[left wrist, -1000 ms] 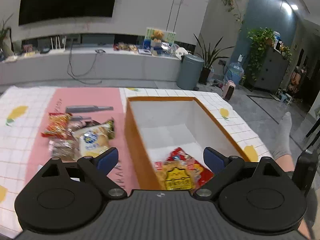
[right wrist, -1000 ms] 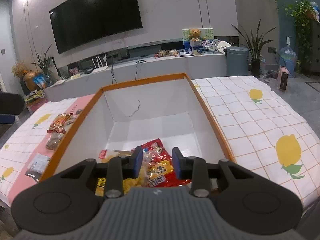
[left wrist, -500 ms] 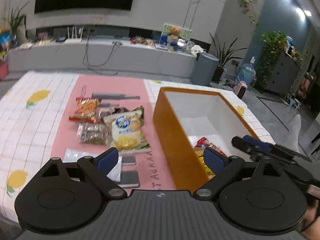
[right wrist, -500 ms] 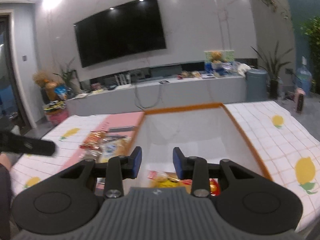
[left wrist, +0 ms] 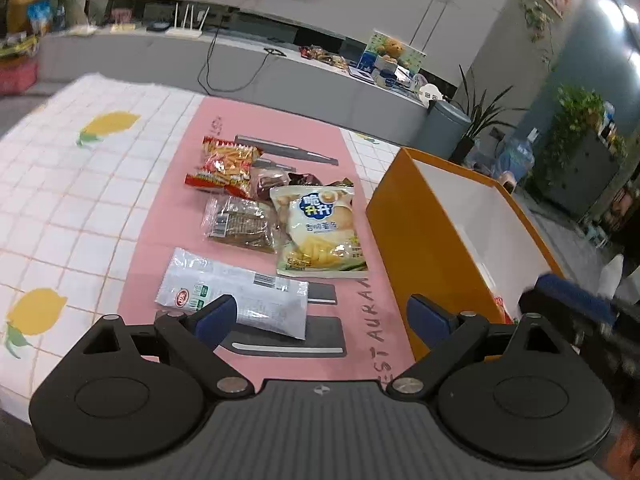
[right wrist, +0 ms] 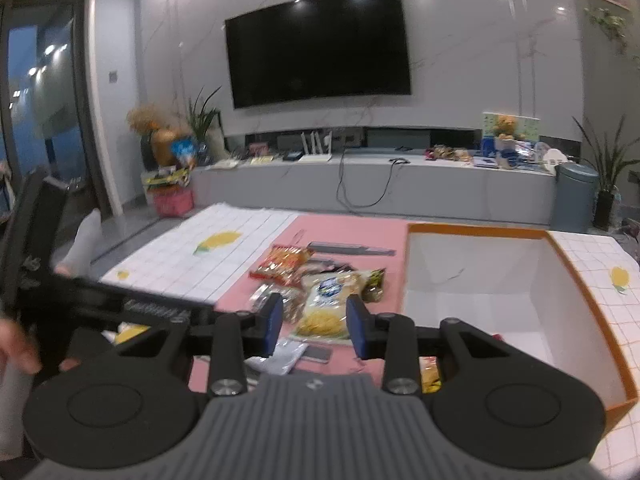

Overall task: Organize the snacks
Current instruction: 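Move both tools away from the box toward the snack pile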

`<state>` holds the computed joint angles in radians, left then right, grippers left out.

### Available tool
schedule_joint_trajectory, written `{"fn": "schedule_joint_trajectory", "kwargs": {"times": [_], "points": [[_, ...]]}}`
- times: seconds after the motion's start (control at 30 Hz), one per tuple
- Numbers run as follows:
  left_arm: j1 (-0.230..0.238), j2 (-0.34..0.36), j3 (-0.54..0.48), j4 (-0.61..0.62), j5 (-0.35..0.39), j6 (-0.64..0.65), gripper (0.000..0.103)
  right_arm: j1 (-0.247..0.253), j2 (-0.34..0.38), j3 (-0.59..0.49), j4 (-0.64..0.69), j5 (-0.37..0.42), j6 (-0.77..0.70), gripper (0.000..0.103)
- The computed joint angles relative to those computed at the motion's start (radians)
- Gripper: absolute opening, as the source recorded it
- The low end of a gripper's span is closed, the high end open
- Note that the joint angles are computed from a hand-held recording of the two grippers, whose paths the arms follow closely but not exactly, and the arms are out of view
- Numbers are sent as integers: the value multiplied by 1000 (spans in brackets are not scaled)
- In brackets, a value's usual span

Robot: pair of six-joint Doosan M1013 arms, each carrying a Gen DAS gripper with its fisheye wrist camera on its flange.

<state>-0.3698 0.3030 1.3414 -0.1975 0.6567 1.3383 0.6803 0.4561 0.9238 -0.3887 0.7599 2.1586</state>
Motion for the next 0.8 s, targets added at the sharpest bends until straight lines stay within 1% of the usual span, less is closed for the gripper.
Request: {"fn": "schedule_joint_trajectory", "kwargs": {"times": [0.07,0.13,0.2,0.27,0.33,0.43,0.5,0.53,0.57,0.63,0.7,0.77,0.8], "points": [[20,12,-4,-77,1,53,103,13,23,-31,11,31,-39,36],[33,23,-6,-109,-3,73,103,22,43,-58,7,53,-70,36],[44,34,-8,-138,-3,94,103,32,68,-91,-10,94,-84,37],[59,45,-8,-201,4,144,103,35,84,-108,-8,110,-84,37],[71,56,-9,-250,16,191,103,34,99,-120,24,123,-111,37],[82,75,-22,-257,36,206,103,38,132,-155,49,157,-151,37],[88,91,-40,-250,65,203,103,39,155,-178,68,176,-161,37],[92,102,-54,-250,89,203,103,40,165,-186,71,182,-153,40],[96,110,-64,-255,109,208,103,42,172,-188,67,180,-133,46],[100,129,-91,-261,157,224,103,42,182,-180,71,159,-106,48],[99,139,-109,-233,181,219,103,40,194,-180,99,148,-133,51],[98,145,-120,-218,188,218,103,40,210,-192,107,156,-159,62],[98,149,-128,-211,195,215,103,40,219,-197,113,156,-174,65]]}}
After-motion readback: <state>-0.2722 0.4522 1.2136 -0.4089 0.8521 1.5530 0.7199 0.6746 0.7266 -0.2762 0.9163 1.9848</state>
